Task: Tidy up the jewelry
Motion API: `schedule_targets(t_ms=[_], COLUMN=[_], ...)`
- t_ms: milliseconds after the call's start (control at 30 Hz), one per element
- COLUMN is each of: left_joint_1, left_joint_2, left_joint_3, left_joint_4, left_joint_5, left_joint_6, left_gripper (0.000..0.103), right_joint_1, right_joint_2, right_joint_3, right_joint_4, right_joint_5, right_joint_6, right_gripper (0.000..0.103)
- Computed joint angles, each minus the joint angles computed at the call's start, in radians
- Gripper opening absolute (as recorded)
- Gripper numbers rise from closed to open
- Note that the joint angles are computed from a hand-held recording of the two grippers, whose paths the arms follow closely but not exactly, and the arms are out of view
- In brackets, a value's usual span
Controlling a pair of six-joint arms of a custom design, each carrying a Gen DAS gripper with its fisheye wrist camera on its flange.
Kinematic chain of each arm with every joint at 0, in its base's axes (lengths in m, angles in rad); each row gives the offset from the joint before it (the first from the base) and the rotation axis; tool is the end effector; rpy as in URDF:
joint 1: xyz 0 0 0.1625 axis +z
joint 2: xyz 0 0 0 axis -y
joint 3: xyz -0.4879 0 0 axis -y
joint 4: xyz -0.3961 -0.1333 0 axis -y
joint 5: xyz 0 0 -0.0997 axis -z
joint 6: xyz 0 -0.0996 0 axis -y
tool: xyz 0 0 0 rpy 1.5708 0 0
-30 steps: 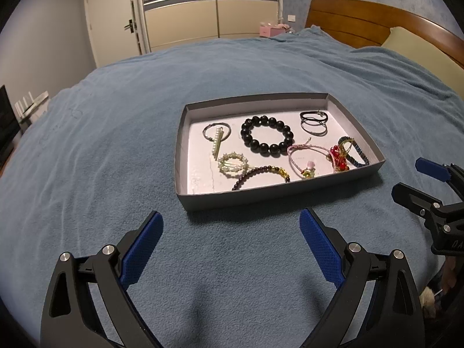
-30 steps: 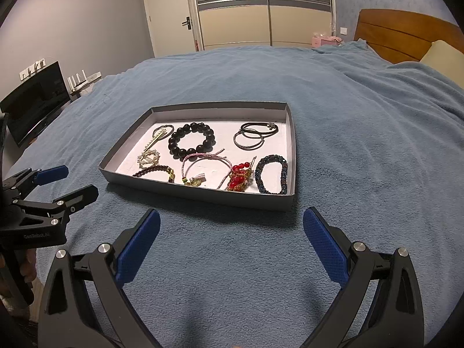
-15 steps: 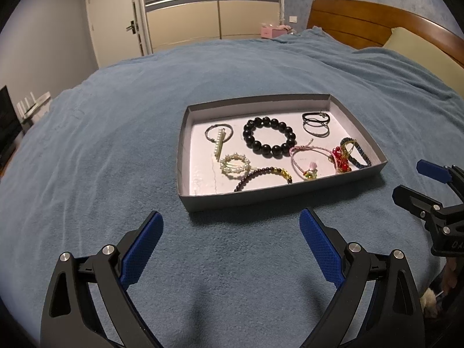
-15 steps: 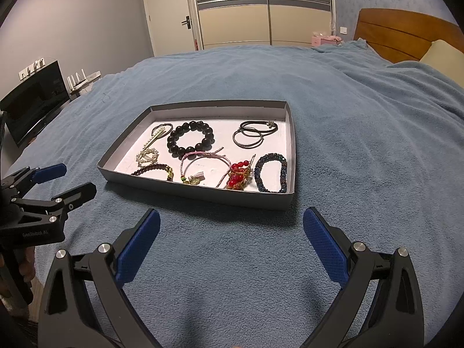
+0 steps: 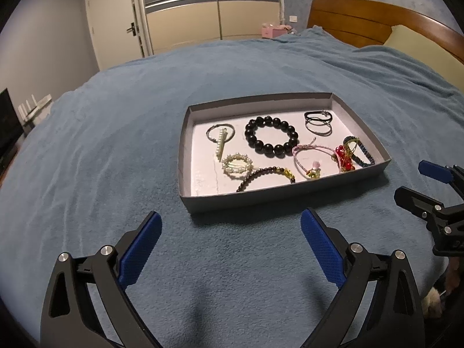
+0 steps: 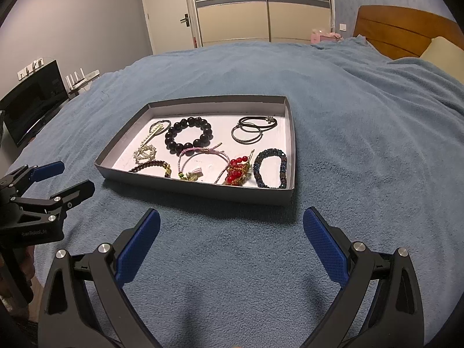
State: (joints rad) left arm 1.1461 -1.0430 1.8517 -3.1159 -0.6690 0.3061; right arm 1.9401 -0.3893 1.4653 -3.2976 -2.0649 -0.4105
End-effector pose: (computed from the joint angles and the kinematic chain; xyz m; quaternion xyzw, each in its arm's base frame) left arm -0.0688 -0.6653 0.3187 0.1536 0.8403 -0.3475 0.3867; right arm 0.3589 -0.6888 -0.0103 0.2769 -0.8795 0.3051 0.2380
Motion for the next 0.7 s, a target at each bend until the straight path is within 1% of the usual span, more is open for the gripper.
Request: schedule_targets(t_ms=[133, 200, 233, 300, 333, 367, 400, 433, 467, 533, 567, 600, 633, 700], left_joint_1=[0.016, 0.039, 0.050, 0.083, 0.103, 0.125, 0.156, 0.191, 0.220, 0.265, 0.290, 0.303, 0.320, 0.337], left_joint_2=[-0.002, -0.006, -0.005, 0.001, 0.006, 0.013, 0.027, 0.041, 0.046, 0.054, 0.070, 0.080, 0.086, 0.088], left_joint_3=[-0.011, -0.022, -0.030, -0.065, -0.087, -0.117, -0.162, -0.220, -0.268, -0.347, -0.400, -0.426, -0.451, -0.465], left_joint_4=[0.031, 0.030, 0.018, -0.013, -0.036, -0.062, -0.098, -0.094, -0.049, 0.040, 0.059, 0.051, 0.051, 0.059], left_joint_5=[-0.012, -0.025, -0.013, 0.034, 0.057, 0.082, 0.115, 0.158, 0.178, 0.190, 0.212, 0.218, 0.204, 0.170], left_joint_6=[-0.026, -0.026, -0.020, -0.008, 0.001, 0.013, 0.030, 0.024, -0.020, -0.098, -0.120, -0.116, -0.121, -0.136], left_gripper=[0.096, 0.096, 0.096, 0.096, 0.097, 0.097, 0.097, 0.097, 0.097, 0.097, 0.097, 0.097, 0.098, 0.098], right_joint_1=[-0.009, -0.024, -0.032, -0.051, -0.068, -0.084, -0.095, -0.112, -0.130, -0.161, -0.172, -0.184, -0.191, -0.202], right_joint_2=[0.003, -0.002, -0.004, -0.013, -0.019, -0.017, -0.011, -0.002, 0.006, 0.027, 0.035, 0.042, 0.046, 0.053], right_joint_3=[-0.010, -0.016, -0.020, -0.029, -0.036, -0.054, -0.076, -0.115, -0.151, -0.220, -0.246, -0.274, -0.291, -0.314], right_joint_4=[0.018, 0.016, 0.003, -0.020, -0.058, -0.103, -0.126, -0.140, -0.154, -0.176, -0.175, -0.159, -0.140, -0.114], right_joint_5=[-0.005, -0.004, -0.016, -0.033, -0.047, -0.084, -0.125, -0.183, -0.220, -0.270, -0.281, -0.293, -0.299, -0.296], right_joint_6=[0.013, 0.022, 0.025, 0.038, 0.045, 0.045, 0.045, 0.048, 0.048, 0.044, 0.048, 0.065, 0.085, 0.114], right_gripper=[0.097, 0.097, 0.097, 0.097, 0.097, 0.097, 0.097, 0.097, 0.097, 0.097, 0.097, 0.097, 0.097, 0.097])
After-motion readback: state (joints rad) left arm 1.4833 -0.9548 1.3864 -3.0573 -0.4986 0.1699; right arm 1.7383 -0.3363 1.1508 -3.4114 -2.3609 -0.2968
